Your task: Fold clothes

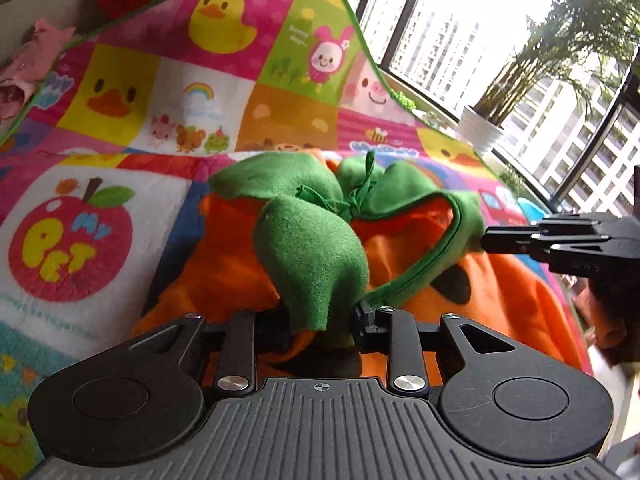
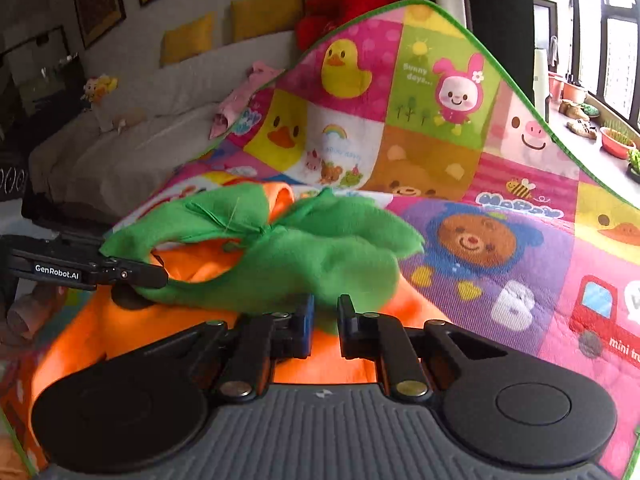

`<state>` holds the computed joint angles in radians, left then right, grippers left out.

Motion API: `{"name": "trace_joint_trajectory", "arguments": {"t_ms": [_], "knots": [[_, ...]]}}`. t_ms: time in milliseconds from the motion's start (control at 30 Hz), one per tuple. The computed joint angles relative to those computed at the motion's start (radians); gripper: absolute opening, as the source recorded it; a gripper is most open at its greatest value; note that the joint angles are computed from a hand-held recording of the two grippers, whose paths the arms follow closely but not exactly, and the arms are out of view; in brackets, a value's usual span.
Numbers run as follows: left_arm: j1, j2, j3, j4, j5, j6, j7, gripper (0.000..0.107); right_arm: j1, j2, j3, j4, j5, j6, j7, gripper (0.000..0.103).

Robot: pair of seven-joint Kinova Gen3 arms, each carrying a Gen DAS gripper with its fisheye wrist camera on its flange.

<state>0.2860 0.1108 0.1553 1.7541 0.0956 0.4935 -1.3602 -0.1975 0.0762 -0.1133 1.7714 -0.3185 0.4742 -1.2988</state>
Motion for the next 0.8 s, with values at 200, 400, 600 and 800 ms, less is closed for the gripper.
{"name": "trace_joint_trajectory", "arguments": {"t_ms": [200, 400, 600, 800], "knots": [[0.036, -0.031, -0.003, 0.058, -0.084, -0.029, 0.084, 0.037, -0.076, -0.055, 0.023, 0.021, -0.052, -0.144, 0.062, 0.027], [0.008, -0.086, -0.016, 0.076, 0.094, -0.044, -0.031, 0.061, -0.354, 0.1, 0.264, -0.1, 0.113, -0.079, -0.074, 0.036], [-0.012, -0.139, 0.006, 0.093, 0.186, -0.019, -0.098, 0.067, -0.614, 0.158, 0.479, -0.07, 0.357, -0.12, -0.102, 0.04], [-0.001, -0.161, -0.001, 0.12, 0.208, -0.023, -0.14, 0.067, -0.564, 0.258, 0.339, -0.214, 0.597, 0.001, -0.116, 0.054]]}}
